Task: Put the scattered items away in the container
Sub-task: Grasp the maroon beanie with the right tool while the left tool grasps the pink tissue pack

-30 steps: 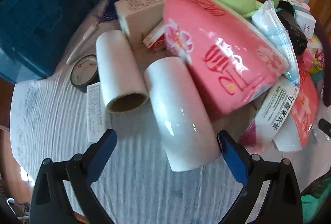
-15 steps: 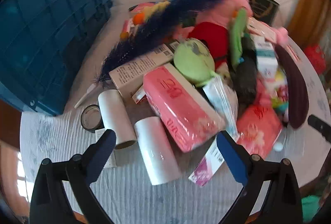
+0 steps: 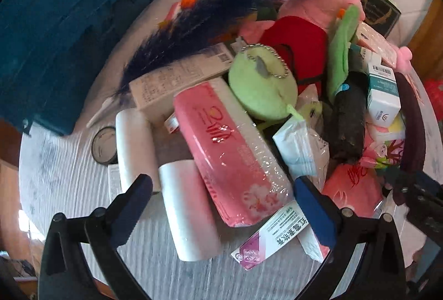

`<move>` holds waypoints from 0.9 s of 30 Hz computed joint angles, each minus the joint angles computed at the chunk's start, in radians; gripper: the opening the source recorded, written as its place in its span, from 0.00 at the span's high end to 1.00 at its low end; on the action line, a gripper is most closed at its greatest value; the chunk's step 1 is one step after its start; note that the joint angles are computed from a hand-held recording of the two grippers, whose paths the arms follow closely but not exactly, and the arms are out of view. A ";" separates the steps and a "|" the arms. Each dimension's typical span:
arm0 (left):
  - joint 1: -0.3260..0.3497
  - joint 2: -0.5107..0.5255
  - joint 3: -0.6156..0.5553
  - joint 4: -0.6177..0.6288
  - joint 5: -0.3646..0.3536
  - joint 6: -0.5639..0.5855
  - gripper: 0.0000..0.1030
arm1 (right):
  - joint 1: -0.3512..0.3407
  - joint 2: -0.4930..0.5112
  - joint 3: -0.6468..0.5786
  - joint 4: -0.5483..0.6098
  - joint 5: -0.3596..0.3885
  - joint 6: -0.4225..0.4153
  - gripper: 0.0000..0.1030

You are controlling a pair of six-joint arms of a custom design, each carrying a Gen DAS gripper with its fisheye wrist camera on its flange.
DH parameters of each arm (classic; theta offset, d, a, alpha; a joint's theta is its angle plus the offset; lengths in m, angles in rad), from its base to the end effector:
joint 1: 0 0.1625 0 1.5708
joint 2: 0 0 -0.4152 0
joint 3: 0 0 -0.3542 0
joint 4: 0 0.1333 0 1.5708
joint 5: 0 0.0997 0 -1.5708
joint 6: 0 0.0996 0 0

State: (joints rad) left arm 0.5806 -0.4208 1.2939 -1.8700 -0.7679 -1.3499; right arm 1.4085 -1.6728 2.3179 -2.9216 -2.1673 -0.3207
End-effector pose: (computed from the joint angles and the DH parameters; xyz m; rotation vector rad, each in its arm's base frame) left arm -0.4333 -0.5294 -0.0516 -0.1251 2.2621 -0.6199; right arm 0.0165 -0.3777 0.3645 -0.0785 -2.3406 0.6610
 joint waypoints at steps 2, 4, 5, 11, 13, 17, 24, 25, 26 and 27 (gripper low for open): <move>0.013 0.024 -0.033 0.019 -0.011 -0.013 0.00 | -0.023 -0.008 -0.001 0.010 0.020 0.002 0.13; 0.025 0.043 -0.057 0.052 -0.010 -0.005 0.05 | -0.045 -0.035 -0.003 0.039 0.056 -0.002 0.28; 0.024 0.028 -0.027 0.017 -0.013 0.004 0.18 | -0.038 -0.032 -0.002 0.023 0.027 -0.016 0.48; 0.015 -0.003 0.028 -0.028 -0.015 0.063 0.43 | -0.089 -0.066 -0.005 0.039 0.078 -0.021 0.59; 0.018 0.021 -0.007 0.010 -0.003 0.060 0.42 | -0.091 -0.056 -0.004 0.020 0.076 -0.023 0.52; 0.029 0.053 -0.035 0.033 0.015 0.057 0.41 | -0.095 -0.013 -0.002 -0.062 0.022 -0.038 0.26; -0.016 0.022 0.027 -0.003 0.067 0.084 0.47 | -0.097 -0.063 0.007 -0.073 0.038 -0.096 0.84; -0.029 0.016 0.033 0.004 0.087 0.083 0.47 | -0.093 -0.081 0.010 -0.077 0.042 -0.104 0.83; -0.042 0.011 0.035 0.012 0.109 0.082 0.48 | -0.094 -0.095 0.010 -0.074 0.051 -0.106 0.83; -0.055 0.004 0.040 0.012 0.133 0.087 0.48 | -0.096 -0.107 0.006 -0.068 0.063 -0.107 0.83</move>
